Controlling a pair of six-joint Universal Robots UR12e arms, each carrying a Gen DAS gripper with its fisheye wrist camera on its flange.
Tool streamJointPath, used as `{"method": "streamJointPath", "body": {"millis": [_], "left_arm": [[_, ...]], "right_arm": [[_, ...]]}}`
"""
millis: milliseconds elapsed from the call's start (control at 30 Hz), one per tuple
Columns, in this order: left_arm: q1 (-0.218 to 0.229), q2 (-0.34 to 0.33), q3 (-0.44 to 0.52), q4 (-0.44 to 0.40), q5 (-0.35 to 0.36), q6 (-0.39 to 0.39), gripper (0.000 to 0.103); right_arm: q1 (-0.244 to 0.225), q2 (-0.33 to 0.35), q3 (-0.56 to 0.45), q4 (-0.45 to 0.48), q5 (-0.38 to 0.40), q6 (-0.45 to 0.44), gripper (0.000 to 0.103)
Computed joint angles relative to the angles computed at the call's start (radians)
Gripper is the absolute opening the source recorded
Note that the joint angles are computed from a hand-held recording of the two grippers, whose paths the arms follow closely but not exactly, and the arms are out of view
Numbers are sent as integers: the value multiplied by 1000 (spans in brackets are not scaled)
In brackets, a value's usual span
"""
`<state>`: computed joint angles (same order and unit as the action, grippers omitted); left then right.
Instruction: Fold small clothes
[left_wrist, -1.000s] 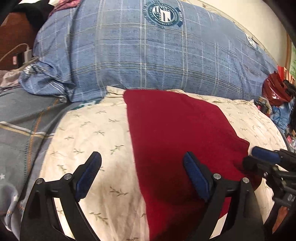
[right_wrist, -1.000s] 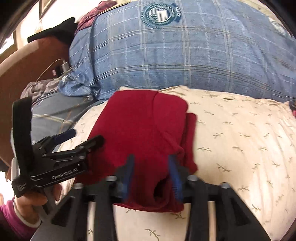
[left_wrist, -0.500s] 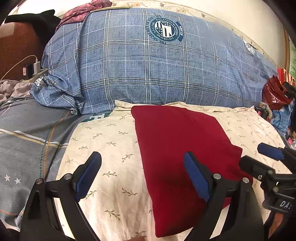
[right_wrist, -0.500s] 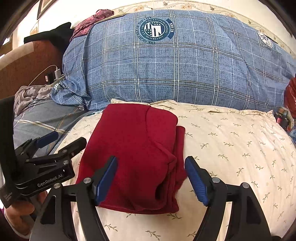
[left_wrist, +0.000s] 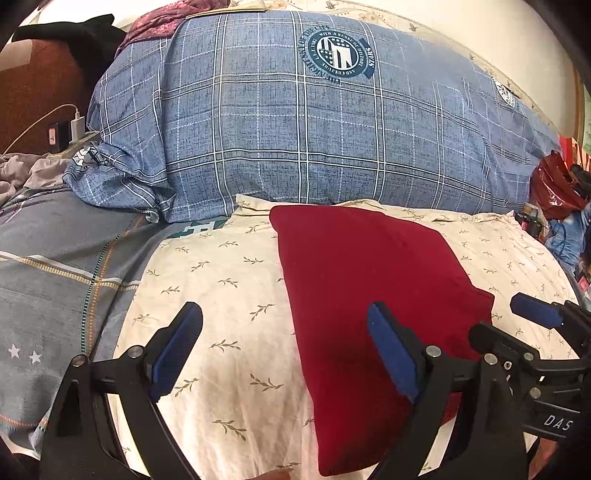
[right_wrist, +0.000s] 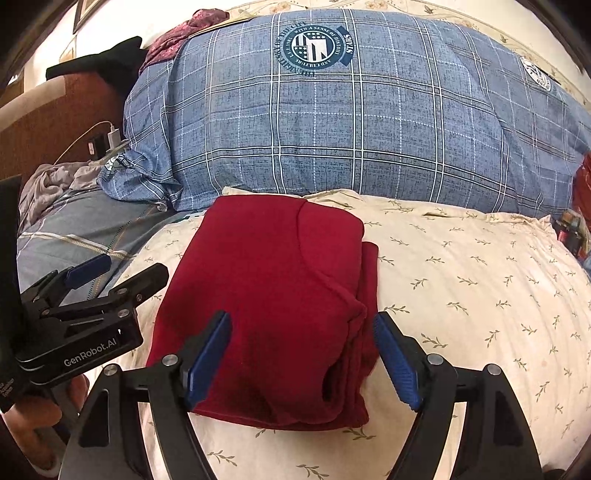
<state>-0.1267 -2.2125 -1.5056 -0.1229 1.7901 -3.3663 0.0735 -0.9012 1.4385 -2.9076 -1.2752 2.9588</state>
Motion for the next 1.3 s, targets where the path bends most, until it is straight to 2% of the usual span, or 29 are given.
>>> {"method": "streamJointPath", "body": {"millis": [1300], "left_arm": [[2, -4, 2, -16, 14, -4, 91]], "right_arm": [[8, 7, -6, 33, 13, -14, 80]]}}
